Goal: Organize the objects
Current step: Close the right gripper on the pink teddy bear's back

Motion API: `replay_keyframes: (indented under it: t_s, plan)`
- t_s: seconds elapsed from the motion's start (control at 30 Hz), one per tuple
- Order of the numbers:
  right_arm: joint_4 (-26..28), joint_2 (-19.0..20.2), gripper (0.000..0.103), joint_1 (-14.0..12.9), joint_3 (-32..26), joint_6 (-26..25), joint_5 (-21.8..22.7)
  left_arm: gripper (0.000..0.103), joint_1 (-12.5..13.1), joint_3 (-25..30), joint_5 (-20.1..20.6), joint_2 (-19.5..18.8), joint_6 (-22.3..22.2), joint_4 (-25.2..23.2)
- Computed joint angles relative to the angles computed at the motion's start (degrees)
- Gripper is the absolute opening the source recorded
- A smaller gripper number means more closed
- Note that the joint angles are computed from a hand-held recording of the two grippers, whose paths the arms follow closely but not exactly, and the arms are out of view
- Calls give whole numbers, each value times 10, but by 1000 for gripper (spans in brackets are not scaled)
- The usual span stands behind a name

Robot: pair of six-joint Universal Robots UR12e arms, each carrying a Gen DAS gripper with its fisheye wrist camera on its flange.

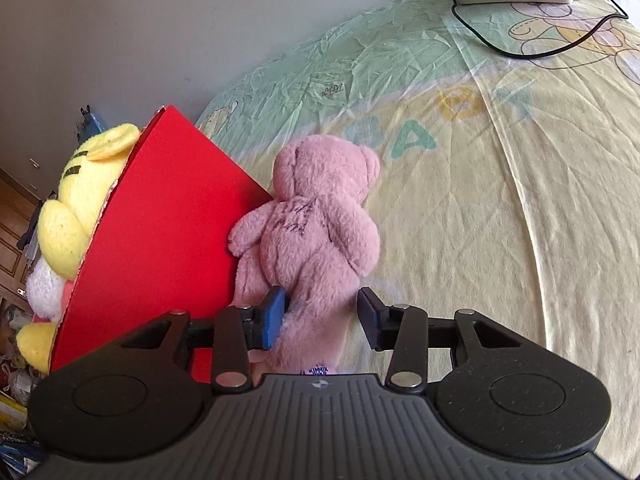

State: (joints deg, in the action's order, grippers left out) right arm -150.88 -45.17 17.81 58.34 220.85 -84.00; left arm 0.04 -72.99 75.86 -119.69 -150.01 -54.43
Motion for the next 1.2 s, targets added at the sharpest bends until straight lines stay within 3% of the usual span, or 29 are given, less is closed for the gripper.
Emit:
replay_keyframes:
  t_s: [0.23,0.47,0.63,0.8,0.87,0.93,1.0,1.2]
  plan:
    - [-14,-20,27,-4,33,-1,-5,101,2,-3,-35,6,25,-4]
    - [-20,-79,26,-13,119,5,5,101,6,5,-95,9,55,-44]
    - [-31,-126,27,-18,193,49,26,101,7,-7,-125,20,82,-64]
    - [-47,-157,31,-22,240,74,56,100,-10,21,-132,0,104,-66]
    - [-66,-162,32,-26,252,88,60,100,-15,28,-131,-8,103,-54]
    - [-88,-164,35,-26,257,100,37,100,-20,43,-130,-19,103,-62]
    - [-111,-158,48,-29,256,113,24,100,-23,62,-133,-30,97,-86]
    - [-144,-128,51,-40,235,104,69,99,-27,111,-144,-59,68,-156]
